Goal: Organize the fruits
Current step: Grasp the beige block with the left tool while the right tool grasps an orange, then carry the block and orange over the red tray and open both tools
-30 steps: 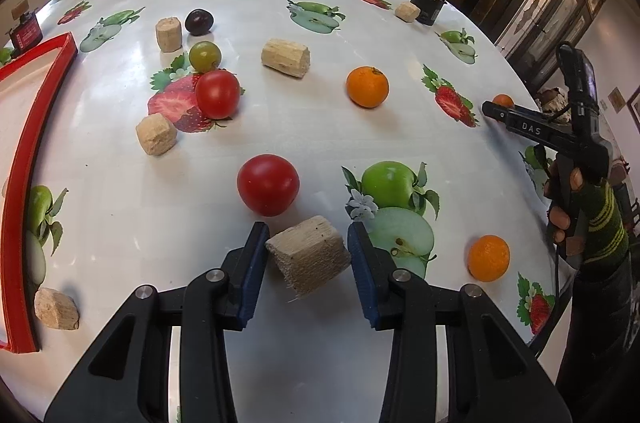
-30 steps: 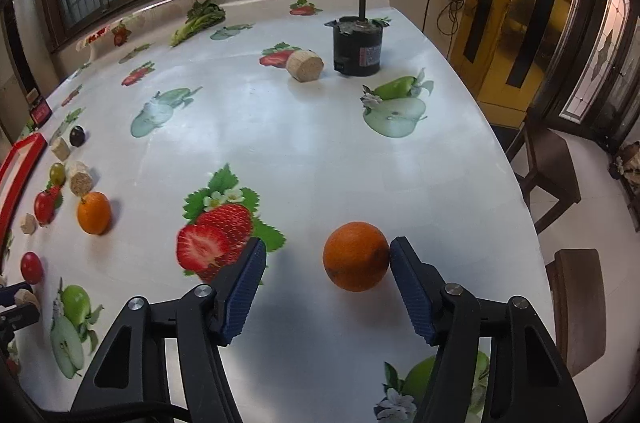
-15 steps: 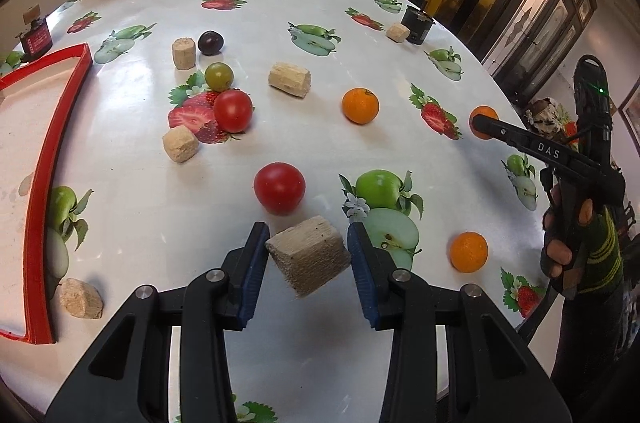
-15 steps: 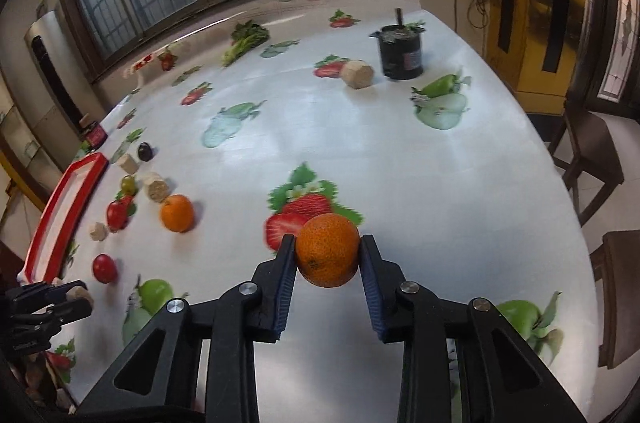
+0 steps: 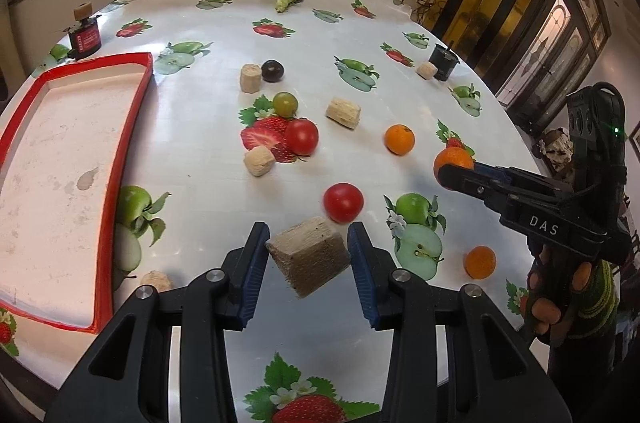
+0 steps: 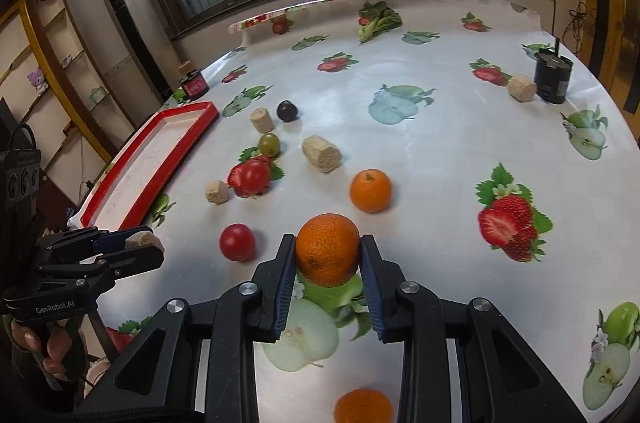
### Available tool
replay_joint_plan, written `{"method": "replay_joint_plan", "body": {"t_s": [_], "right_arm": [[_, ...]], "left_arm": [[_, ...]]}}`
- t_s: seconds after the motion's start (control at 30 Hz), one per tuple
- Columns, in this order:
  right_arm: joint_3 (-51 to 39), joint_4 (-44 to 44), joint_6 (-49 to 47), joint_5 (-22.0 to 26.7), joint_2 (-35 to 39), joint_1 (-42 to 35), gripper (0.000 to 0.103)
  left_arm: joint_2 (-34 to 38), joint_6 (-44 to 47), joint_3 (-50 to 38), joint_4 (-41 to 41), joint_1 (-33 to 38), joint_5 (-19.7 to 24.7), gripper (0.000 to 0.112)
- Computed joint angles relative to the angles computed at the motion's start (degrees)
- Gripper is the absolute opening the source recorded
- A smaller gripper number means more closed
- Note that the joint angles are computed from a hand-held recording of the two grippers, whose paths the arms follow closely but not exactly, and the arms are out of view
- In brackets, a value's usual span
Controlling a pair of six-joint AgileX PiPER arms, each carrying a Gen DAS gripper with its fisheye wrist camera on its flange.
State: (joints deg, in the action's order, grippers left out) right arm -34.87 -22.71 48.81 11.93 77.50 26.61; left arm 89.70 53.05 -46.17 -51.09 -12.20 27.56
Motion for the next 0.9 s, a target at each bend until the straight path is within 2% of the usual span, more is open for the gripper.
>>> {"method": "replay_joint_plan", "body": {"t_s": [0.43, 0.9], "right_arm": [[-8.3, 2.9, -2.0, 0.6, 6.9, 8.2, 0.032], [-20.0, 11.3, -12.3, 2.3, 15.8, 14.0, 0.032]], "left_arm": [[-2.4, 2.6, 1.1, -0.2, 9.7, 0.5, 0.038], [-1.9, 6.3, 0.0, -1.0, 20.3, 2.1, 0.038]]}}
